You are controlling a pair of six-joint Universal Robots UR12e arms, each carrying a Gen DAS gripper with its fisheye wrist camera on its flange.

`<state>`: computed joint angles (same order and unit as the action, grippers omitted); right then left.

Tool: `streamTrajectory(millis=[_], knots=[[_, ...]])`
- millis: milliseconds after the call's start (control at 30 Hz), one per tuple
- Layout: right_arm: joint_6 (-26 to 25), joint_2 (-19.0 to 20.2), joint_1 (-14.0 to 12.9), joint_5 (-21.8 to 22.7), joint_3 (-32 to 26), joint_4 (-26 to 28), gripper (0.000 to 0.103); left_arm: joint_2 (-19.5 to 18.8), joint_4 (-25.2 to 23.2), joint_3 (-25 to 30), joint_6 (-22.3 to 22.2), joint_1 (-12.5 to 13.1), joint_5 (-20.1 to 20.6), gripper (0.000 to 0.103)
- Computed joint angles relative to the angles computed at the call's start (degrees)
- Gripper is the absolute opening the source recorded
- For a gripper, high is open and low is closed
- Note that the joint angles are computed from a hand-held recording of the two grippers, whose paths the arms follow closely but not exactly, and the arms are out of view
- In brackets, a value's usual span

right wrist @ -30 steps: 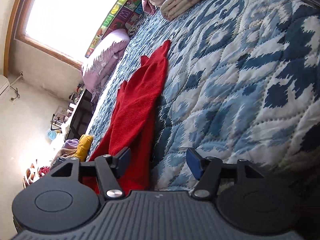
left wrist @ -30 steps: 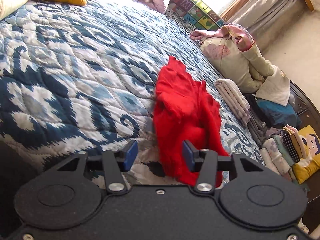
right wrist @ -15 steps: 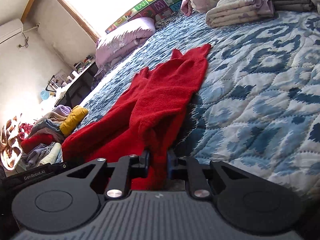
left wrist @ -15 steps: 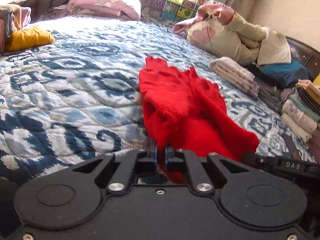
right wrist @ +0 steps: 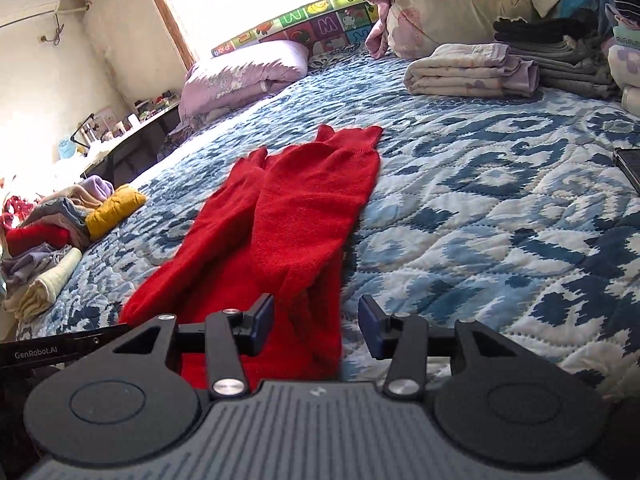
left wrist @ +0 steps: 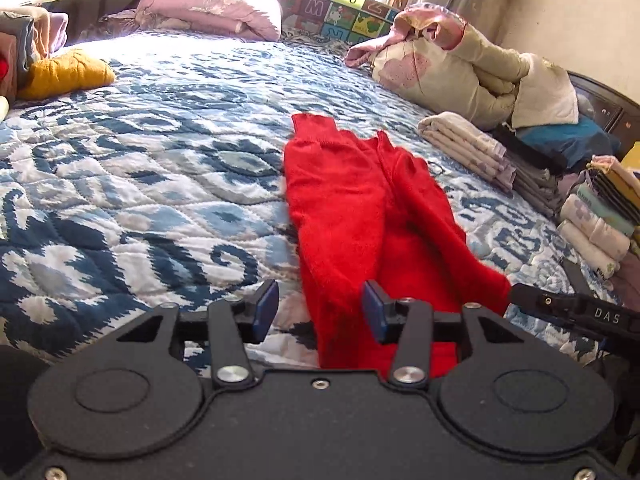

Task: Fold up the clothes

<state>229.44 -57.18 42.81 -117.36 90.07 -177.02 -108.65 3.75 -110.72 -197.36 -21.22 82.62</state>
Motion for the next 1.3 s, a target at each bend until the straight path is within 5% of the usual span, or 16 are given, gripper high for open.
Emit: streamTrajectory(millis=[167, 600, 900, 1100, 1133, 1200, 1300], knots=[[5.12, 0.55, -2.09, 2.54, 1.29, -7.55, 0.054, -2.12, -0.95, 3.26, -3.83, 1.62, -3.61, 0.045], [11.44, 3.96, -8.67, 9.85, -0.29, -12.69, 0.057, -11.31, -2.82, 15.45, -4.37, 4.37, -8.15, 0.041], [11.02, 6.77, -12.35, 17.71, -3.43, -14.70, 0.059, -18.48, -5.88, 25.68, -3.18, 6.00, -14.29, 0.035], [7.23, 8.64, -12.98, 18.80, -6.84, -12.46, 0.060, -21.37, -10.42, 30.26, -1.25, 6.39, -16.91, 0.032], [6.00, 8.91, -12.98, 18.65, -7.43, -11.85, 0.060, -21.62, -10.71, 30.62, -1.15, 6.44, -17.19, 0.031], [3.74, 9.43, -12.96, 18.45, -8.59, -10.80, 0.065, -21.77, -10.23, 30.74, -0.85, 6.47, -17.46, 0.008], [0.82, 9.79, -12.72, 17.92, -9.61, -9.48, 0.069, -21.53, -8.65, 30.29, 0.49, 6.33, -17.02, 0.002]])
